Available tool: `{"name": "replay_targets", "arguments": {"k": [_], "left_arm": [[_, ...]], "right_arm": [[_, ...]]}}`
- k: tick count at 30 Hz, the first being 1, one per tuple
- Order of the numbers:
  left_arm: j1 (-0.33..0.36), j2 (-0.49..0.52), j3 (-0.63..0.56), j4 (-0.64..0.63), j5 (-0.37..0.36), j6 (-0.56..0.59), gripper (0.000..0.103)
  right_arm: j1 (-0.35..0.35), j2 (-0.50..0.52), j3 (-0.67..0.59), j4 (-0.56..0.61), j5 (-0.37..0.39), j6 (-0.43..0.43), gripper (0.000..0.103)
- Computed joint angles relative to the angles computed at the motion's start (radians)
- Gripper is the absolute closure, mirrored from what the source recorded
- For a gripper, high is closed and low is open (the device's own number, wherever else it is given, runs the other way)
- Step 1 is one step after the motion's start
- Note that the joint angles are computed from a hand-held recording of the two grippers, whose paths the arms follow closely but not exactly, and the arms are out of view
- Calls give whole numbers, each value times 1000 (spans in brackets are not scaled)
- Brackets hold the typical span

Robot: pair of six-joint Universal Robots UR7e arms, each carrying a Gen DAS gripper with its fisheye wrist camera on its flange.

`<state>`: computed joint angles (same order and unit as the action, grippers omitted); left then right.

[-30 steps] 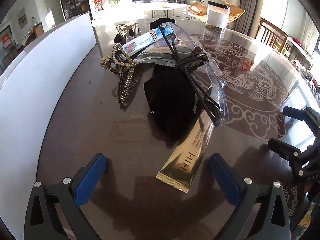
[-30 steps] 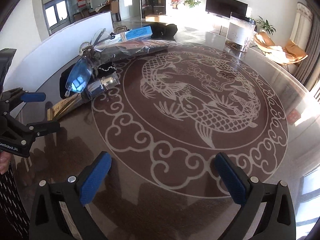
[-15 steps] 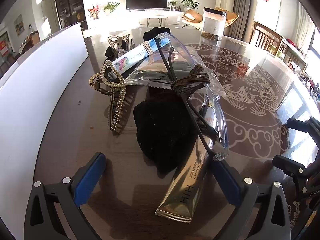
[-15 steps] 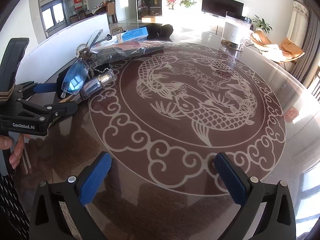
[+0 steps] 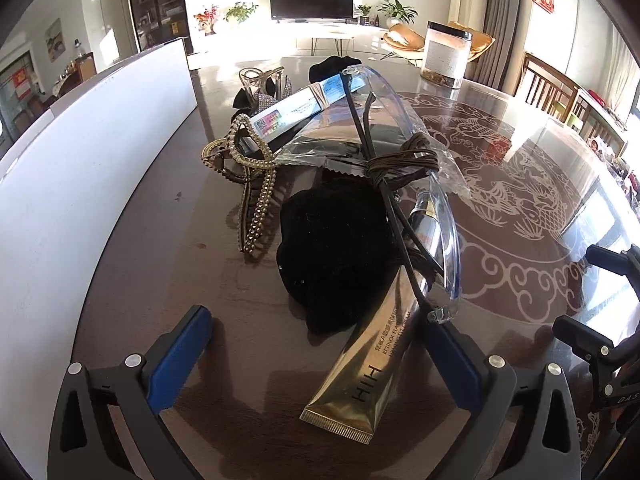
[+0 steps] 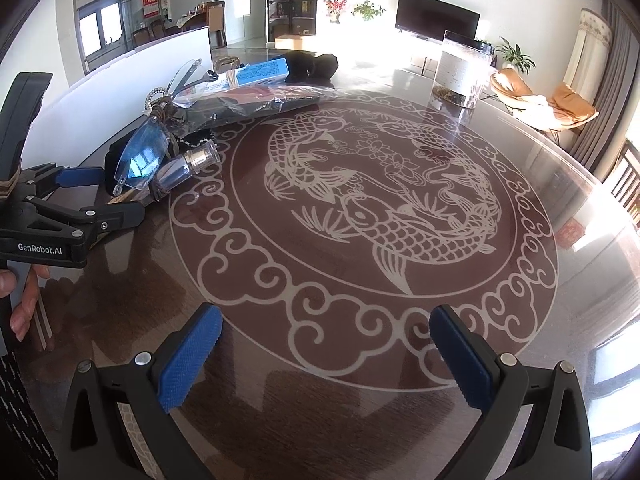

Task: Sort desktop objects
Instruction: 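Return both grippers to the table above the remaining items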

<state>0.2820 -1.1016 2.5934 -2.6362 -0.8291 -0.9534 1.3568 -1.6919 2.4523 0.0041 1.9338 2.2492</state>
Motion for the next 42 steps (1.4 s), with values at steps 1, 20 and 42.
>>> {"name": "replay_targets", "arguments": {"k": [1, 20, 42], "left_arm": [[1, -1, 0, 2, 2, -5, 0], [3, -2, 0, 0, 2, -2, 0], [-18, -9, 3, 51, 12, -80, 0]], "right_arm": [[1, 0, 0, 0, 1, 0, 0], [5, -2, -2, -22, 26, 34, 0], [-35, -14, -16, 28, -9, 72, 0]]}}
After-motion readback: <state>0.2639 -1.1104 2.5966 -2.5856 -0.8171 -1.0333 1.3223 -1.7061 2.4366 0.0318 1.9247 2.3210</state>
